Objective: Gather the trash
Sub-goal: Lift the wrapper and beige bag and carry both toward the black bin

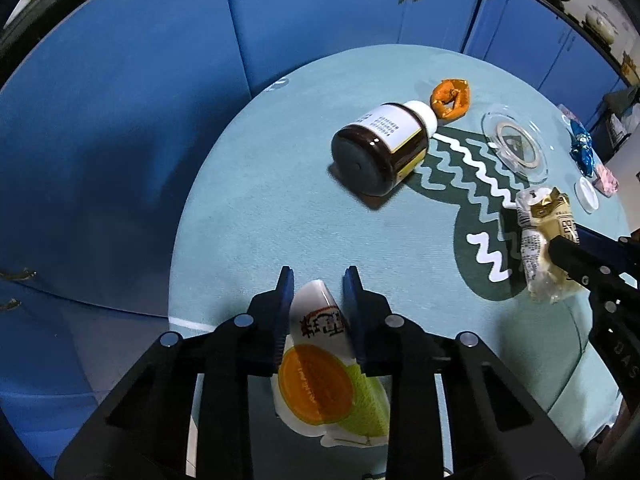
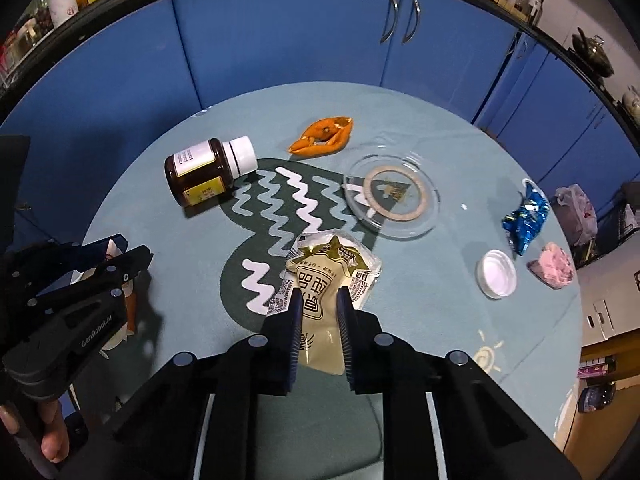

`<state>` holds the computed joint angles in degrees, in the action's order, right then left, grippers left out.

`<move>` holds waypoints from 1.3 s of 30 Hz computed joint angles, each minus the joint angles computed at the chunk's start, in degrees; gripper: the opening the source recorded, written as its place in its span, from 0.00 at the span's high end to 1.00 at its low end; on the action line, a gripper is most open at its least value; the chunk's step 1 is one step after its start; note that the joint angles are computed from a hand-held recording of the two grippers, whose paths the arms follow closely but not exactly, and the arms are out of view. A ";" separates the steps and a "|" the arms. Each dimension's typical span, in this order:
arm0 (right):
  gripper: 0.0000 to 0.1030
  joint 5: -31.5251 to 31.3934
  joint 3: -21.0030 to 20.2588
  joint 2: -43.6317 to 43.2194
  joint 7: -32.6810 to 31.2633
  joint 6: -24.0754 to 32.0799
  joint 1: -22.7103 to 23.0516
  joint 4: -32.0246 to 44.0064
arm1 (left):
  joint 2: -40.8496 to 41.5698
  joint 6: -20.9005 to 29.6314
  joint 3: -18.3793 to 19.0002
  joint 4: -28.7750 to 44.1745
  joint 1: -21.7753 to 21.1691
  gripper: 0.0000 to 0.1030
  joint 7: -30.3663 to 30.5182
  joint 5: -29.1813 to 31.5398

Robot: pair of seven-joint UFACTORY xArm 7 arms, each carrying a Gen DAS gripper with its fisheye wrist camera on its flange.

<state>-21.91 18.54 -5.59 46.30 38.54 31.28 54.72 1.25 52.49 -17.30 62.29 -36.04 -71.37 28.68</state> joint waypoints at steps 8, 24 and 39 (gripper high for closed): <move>0.83 0.01 0.10 -4.43 -0.54 0.09 -1.22 -2.51 | 1.20 3.33 -0.83 4.15 -2.02 0.77 -1.21 2.55; 0.83 4.58 0.71 -18.10 -1.65 -0.02 -6.54 -12.20 | 6.87 7.94 -1.00 14.38 -7.97 0.79 0.26 6.26; 0.83 9.45 -0.54 -29.17 -5.11 0.70 -10.48 -20.16 | 16.14 11.50 2.43 27.68 -15.37 0.84 3.97 7.42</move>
